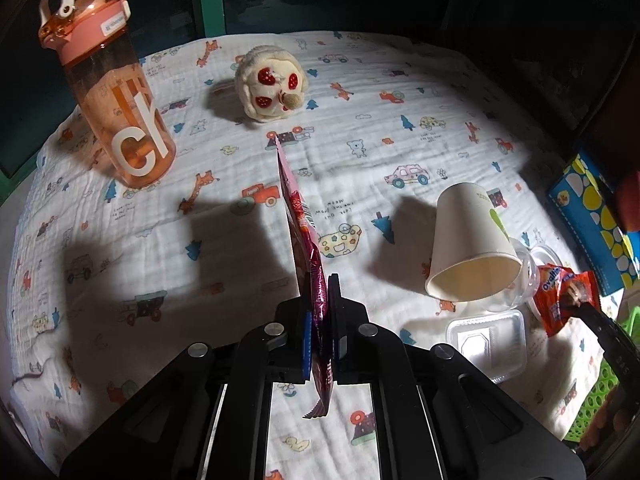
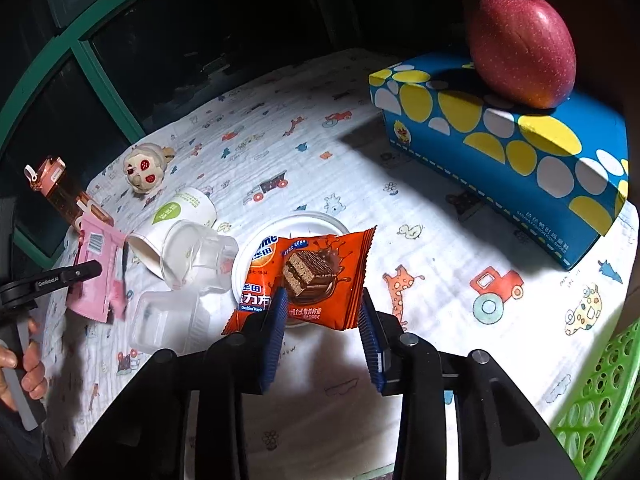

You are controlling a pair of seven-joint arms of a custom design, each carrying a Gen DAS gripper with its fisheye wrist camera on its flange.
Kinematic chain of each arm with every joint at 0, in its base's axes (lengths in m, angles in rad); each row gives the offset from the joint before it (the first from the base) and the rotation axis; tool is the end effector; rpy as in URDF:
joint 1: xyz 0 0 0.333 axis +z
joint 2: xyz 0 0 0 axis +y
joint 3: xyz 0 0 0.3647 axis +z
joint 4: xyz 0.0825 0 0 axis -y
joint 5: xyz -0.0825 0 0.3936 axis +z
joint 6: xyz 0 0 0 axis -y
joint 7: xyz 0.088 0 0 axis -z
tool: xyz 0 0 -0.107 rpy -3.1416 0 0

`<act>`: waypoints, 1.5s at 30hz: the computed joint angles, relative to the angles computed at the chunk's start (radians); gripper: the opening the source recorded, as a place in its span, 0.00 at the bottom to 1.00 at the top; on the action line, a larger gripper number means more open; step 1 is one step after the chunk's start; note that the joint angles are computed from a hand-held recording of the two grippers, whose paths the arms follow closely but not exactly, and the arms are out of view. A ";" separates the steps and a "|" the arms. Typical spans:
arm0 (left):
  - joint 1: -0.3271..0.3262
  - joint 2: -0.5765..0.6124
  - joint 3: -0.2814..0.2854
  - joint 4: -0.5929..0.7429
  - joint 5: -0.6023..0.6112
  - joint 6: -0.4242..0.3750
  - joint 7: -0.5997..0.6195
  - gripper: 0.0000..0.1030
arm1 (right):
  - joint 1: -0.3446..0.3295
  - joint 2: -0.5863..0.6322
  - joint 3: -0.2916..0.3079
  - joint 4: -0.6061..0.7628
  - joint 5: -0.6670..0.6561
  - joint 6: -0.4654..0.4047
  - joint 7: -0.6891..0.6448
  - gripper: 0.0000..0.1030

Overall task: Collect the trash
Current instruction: 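Grasp the pink paper packet with the left gripper while the right gripper grasps the orange wafer wrapper, then carry both wrappers to the green basket and open both grippers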

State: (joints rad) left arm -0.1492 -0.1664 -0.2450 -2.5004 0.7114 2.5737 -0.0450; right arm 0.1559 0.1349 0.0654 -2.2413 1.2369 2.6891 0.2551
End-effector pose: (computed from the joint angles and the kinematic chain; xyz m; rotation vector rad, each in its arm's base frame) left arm 0.4301 -0.1922 0.4051 -2.4061 1.1871 -0.4269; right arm 0.5570 0.0933 0.3667 -2.0542 1.2656 -0.1097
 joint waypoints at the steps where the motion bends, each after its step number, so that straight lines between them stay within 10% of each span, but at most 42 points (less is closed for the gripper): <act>1: -0.001 -0.009 -0.002 -0.002 0.004 -0.002 -0.005 0.05 | -0.002 -0.002 0.001 -0.002 0.010 0.000 -0.012 0.26; 21: -0.061 -0.083 -0.082 0.065 0.030 -0.031 -0.002 0.05 | -0.020 -0.203 -0.077 -0.123 0.138 -0.093 -0.196 0.11; 45: -0.306 0.257 -0.092 0.506 0.153 -0.073 0.064 0.05 | -0.204 -0.378 -0.257 -0.227 0.131 -0.084 -0.290 0.11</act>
State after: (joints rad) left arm -0.4551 0.0902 -0.3372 -1.9944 0.8643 2.5006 0.0193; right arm -0.0478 -0.2428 -0.1920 -2.4684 1.3676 2.6047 -0.0347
